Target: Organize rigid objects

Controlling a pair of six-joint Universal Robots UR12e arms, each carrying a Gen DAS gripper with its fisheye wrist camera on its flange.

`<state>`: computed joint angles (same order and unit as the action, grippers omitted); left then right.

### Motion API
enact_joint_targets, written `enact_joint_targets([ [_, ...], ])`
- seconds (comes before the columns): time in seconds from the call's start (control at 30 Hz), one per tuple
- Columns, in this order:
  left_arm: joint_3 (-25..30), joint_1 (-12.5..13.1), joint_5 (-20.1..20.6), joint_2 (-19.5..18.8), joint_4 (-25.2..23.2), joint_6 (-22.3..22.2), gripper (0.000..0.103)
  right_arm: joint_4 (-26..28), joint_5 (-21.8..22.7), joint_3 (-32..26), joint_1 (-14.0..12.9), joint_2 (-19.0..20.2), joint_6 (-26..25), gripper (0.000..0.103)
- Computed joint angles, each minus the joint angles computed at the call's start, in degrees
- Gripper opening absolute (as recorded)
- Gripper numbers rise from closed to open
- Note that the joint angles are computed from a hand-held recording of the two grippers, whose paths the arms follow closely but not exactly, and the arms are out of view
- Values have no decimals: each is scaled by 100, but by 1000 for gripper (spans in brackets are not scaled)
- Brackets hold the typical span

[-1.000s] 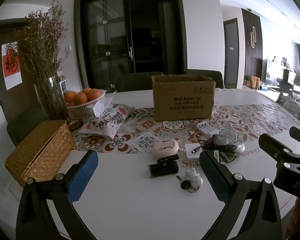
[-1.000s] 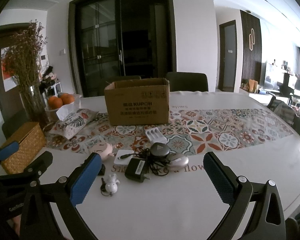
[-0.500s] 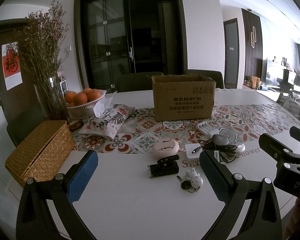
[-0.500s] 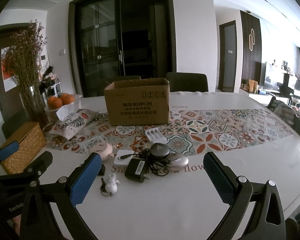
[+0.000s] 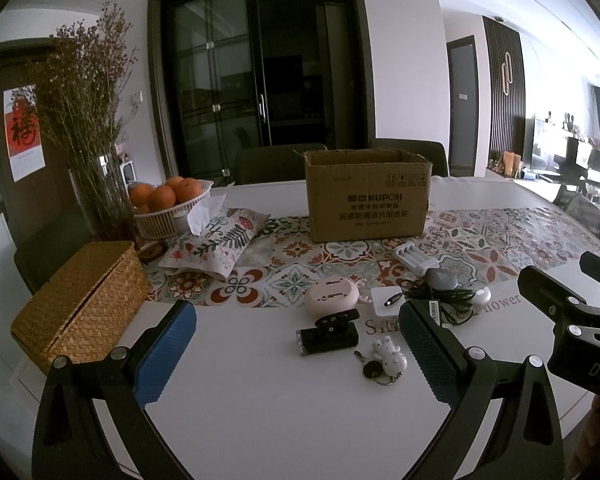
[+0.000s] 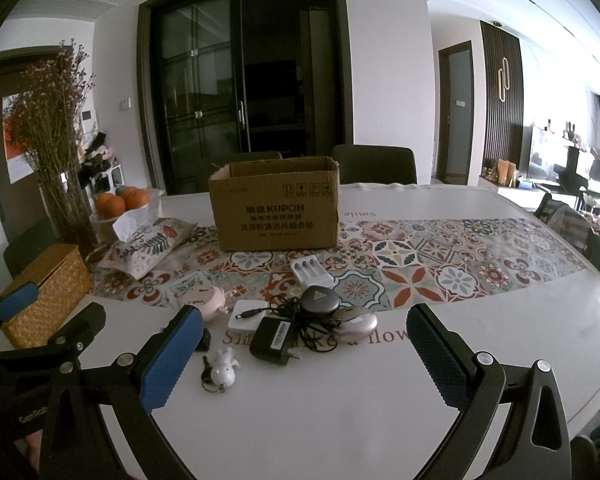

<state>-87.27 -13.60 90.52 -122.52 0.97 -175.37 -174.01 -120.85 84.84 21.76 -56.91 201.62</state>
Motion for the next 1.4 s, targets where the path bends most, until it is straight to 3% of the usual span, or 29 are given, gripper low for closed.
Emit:
enact_joint_targets([
  [0.9, 8, 22, -49, -17, -120, -45, 103, 25, 3, -17, 1, 14, 7, 103],
  [1.4, 445, 102, -335, -319, -1025, -285, 103, 711, 581, -310, -137, 198, 280, 100],
])
